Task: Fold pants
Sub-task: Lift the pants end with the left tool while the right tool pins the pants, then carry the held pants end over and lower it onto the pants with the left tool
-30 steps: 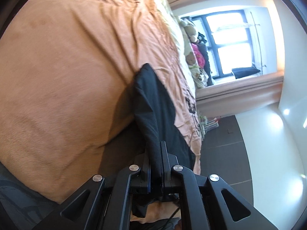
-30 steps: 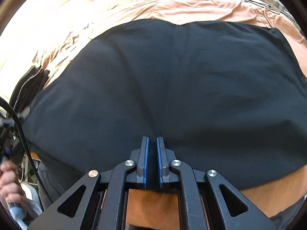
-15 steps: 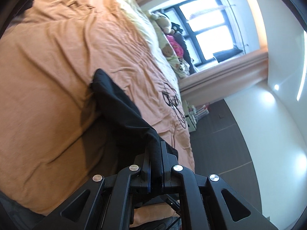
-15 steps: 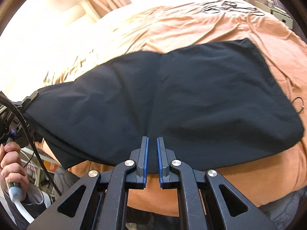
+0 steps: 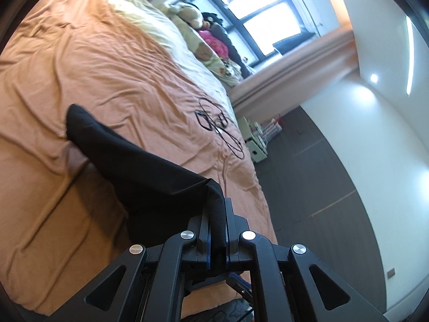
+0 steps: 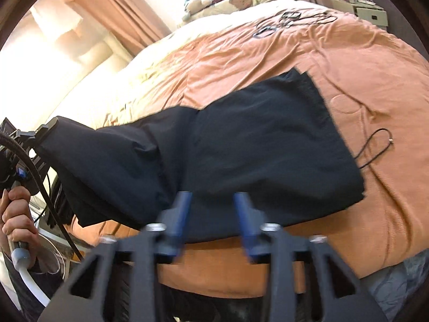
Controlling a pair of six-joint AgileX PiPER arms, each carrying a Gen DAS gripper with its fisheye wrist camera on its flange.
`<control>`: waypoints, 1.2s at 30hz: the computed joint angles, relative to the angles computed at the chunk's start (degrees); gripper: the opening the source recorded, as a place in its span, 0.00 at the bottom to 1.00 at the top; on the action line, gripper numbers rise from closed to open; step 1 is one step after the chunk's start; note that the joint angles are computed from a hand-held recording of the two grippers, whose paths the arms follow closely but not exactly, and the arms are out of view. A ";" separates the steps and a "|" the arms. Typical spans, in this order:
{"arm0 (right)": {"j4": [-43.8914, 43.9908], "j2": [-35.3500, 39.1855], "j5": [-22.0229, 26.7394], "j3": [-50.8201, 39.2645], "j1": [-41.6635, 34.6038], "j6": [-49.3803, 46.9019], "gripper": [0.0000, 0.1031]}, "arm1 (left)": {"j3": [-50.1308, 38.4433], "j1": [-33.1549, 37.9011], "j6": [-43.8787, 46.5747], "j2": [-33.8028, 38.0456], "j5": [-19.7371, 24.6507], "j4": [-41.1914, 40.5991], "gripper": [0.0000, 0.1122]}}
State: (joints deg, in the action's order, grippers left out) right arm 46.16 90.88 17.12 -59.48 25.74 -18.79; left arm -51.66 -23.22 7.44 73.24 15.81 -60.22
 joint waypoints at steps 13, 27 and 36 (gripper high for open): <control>35.11 -12.07 6.83 17.74 -17.61 -38.13 0.52 | -24.43 -13.59 -37.31 19.02 3.19 39.77 0.06; 41.88 -13.85 20.10 26.37 -36.71 -49.79 0.52 | -51.82 -22.22 -40.83 43.65 17.38 43.91 0.06; 41.37 -12.37 24.54 28.27 -43.13 -52.20 0.52 | -61.79 -24.89 -40.22 54.78 24.40 42.29 0.06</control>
